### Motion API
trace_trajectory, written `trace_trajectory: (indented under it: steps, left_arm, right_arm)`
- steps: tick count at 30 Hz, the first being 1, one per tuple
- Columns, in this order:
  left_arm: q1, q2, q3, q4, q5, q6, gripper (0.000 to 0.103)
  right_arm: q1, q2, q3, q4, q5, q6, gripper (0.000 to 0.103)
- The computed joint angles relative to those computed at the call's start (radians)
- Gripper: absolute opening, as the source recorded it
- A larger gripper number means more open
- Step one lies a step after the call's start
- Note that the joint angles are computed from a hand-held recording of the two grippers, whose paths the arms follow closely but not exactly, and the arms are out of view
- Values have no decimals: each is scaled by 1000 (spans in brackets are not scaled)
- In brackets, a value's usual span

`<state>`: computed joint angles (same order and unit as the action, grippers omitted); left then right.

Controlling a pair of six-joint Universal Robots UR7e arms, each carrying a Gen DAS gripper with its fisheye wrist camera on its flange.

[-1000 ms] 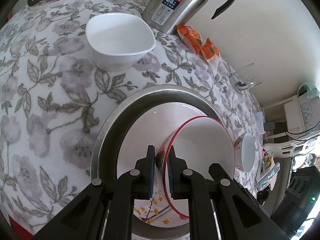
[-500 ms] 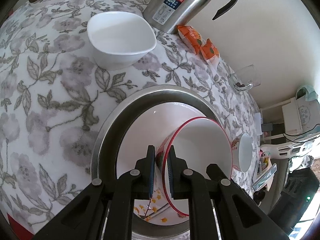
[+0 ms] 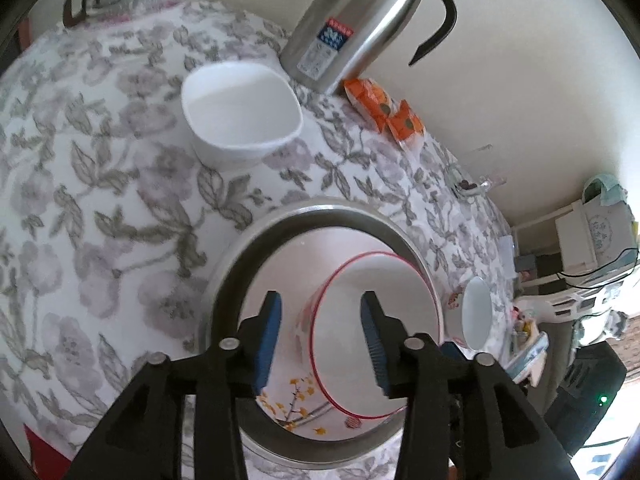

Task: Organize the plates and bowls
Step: 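Open both grippers and release the strawberry bowl rim, then move both grippers to the small white square bowl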

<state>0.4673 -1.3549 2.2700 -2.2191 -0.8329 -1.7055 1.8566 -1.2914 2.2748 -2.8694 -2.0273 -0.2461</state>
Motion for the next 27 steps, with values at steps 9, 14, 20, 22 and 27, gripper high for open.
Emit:
trace_trajectory:
  steps: [9,14,20,22,27]
  left_arm:
    - [-27,-31,-65,372,52,-232,52]
    - [-31,-36,-83,482,60,-310,69]
    - [-33,-24,-117,640,76,-405,89]
    - [-38,-29,-116,659,89,-411,90]
    - [-46,-45,-124,736,117,-449,98]
  right_arm:
    - [-7,3,5,-34,-6,-3,103]
    - [-9,4,8,-55,-8,-14,103]
    - [-1,7,15,-104,-34,-29,103]
    - [7,12,18,-130,-56,-40,103]
    - [9,-2,28,-159,-39,-40,103]
